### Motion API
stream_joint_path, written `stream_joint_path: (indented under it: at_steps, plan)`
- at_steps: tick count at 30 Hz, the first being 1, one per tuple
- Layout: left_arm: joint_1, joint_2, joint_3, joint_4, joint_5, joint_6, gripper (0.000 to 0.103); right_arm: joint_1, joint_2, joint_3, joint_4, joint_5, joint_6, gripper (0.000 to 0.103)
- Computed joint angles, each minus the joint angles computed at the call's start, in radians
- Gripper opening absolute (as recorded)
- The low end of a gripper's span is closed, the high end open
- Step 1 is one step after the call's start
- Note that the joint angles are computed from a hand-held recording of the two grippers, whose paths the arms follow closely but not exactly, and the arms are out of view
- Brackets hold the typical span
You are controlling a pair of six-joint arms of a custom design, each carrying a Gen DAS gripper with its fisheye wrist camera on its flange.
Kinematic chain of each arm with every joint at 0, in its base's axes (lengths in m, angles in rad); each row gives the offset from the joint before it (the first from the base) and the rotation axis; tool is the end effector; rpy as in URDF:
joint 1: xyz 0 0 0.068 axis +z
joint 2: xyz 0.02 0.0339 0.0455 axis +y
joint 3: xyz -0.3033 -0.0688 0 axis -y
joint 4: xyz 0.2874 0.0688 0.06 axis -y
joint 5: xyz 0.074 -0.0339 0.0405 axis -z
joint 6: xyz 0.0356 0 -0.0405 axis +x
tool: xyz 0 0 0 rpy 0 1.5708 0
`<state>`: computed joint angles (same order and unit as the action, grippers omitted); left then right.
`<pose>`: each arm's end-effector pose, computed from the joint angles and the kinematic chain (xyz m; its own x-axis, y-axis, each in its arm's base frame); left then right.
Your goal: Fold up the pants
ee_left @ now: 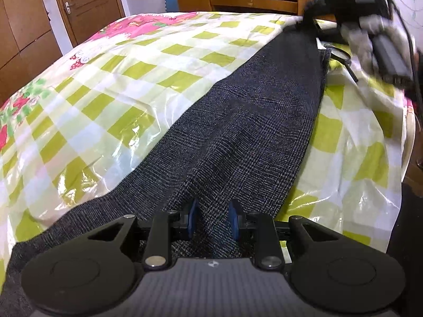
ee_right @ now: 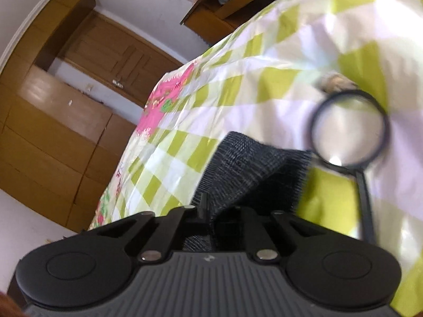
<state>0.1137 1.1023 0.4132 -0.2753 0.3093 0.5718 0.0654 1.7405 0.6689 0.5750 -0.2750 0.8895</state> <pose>0.2044 0.0124 0.1590 -0.6517 0.4444 -0.6146 0.4959 0.8629 0.0981 0.3553 0.0330 0.1373 -0.5333 0.7142 -0.4532 0.1796 0.6192 0.7644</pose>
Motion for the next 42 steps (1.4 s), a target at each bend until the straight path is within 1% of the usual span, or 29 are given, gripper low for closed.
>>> stream_joint_path:
  at_steps: [3,4,5,7,8,10,11,12,13,14,18,22,23,24,25,28,31,33,34,35,37,39,40,41,42]
  plan:
    - [0.003,-0.031,0.003,-0.016,0.001,-0.004,0.038,0.024,-0.019,0.058,-0.001,-0.042,-0.050,0.005]
    - [0.004,-0.043,0.003,-0.020,0.004,-0.007,0.038,0.028,-0.047,0.060,0.015,-0.062,-0.060,0.005]
    - [0.003,-0.049,0.000,-0.016,0.004,-0.010,0.038,0.030,-0.070,0.054,0.063,-0.086,-0.054,0.005]
    - [-0.002,-0.030,0.000,-0.004,0.002,-0.015,0.038,0.034,-0.113,0.029,0.132,-0.079,-0.073,0.005]
    - [-0.007,-0.016,-0.005,0.005,0.001,-0.018,0.039,0.032,-0.128,0.018,0.131,-0.067,-0.102,0.005]
    - [-0.027,0.006,-0.020,0.032,-0.015,-0.016,0.039,0.019,-0.126,-0.011,0.099,-0.029,-0.131,0.006]
    - [-0.036,0.002,-0.029,0.043,-0.025,-0.012,0.039,0.011,-0.107,-0.021,0.074,-0.008,-0.148,0.009]
    - [-0.043,-0.005,-0.034,0.046,-0.031,-0.008,0.039,-0.003,-0.077,-0.008,-0.011,0.012,-0.178,0.009]
    - [-0.043,-0.006,-0.031,0.040,-0.029,-0.009,0.039,-0.015,-0.057,-0.002,-0.081,0.034,-0.182,0.009]
    - [-0.040,-0.004,-0.026,0.032,-0.025,-0.009,0.039,-0.027,-0.035,-0.008,-0.103,0.039,-0.169,0.009]
    - [-0.037,0.001,-0.016,0.021,-0.027,-0.002,0.039,-0.069,-0.011,-0.044,-0.065,0.000,-0.145,0.009]
    - [-0.046,-0.013,-0.022,0.020,-0.035,-0.007,0.039,-0.052,-0.011,-0.006,-0.096,0.021,-0.194,0.010]
    - [-0.045,-0.013,-0.024,0.023,-0.034,-0.007,0.039,-0.041,-0.026,0.001,-0.121,0.047,-0.191,0.010]
    - [-0.044,-0.014,-0.027,0.026,-0.034,-0.009,0.039,-0.041,-0.039,-0.007,-0.136,0.071,-0.205,0.011]
    - [-0.043,-0.016,-0.029,0.027,-0.033,-0.008,0.039,-0.038,-0.046,-0.006,-0.153,0.089,-0.222,0.015]
    - [-0.044,-0.017,-0.025,0.021,-0.032,-0.002,0.039,-0.051,-0.040,0.002,-0.174,0.070,-0.256,0.015]
    - [-0.041,-0.025,-0.023,0.015,-0.026,-0.004,0.039,-0.035,-0.023,0.060,-0.224,0.085,-0.289,0.006]
    - [-0.038,-0.029,-0.027,0.015,-0.021,-0.003,0.039,-0.028,-0.032,0.074,-0.245,0.101,-0.299,0.006]
    - [-0.037,-0.034,-0.032,0.017,-0.020,-0.002,0.039,-0.025,-0.032,0.075,-0.249,0.112,-0.307,0.007]
    - [-0.034,-0.038,-0.034,0.016,-0.017,-0.002,0.039,-0.022,-0.030,0.078,-0.261,0.126,-0.314,0.012]
    - [-0.026,-0.054,-0.037,0.007,-0.008,-0.002,0.039,-0.026,-0.042,0.070,-0.293,0.132,-0.326,0.013]
    - [-0.018,-0.081,-0.043,-0.005,0.004,-0.004,0.040,-0.034,-0.087,0.026,-0.280,0.130,-0.315,0.016]
    - [-0.013,-0.096,-0.045,-0.011,0.013,-0.007,0.040,-0.037,-0.120,0.000,-0.279,0.130,-0.312,0.022]
    - [-0.009,-0.107,-0.047,-0.016,0.021,-0.010,0.040,-0.037,-0.155,-0.025,-0.282,0.134,-0.305,0.033]
    - [-0.007,-0.114,-0.048,-0.020,0.026,-0.014,0.041,-0.036,-0.192,-0.052,-0.287,0.133,-0.300,0.039]
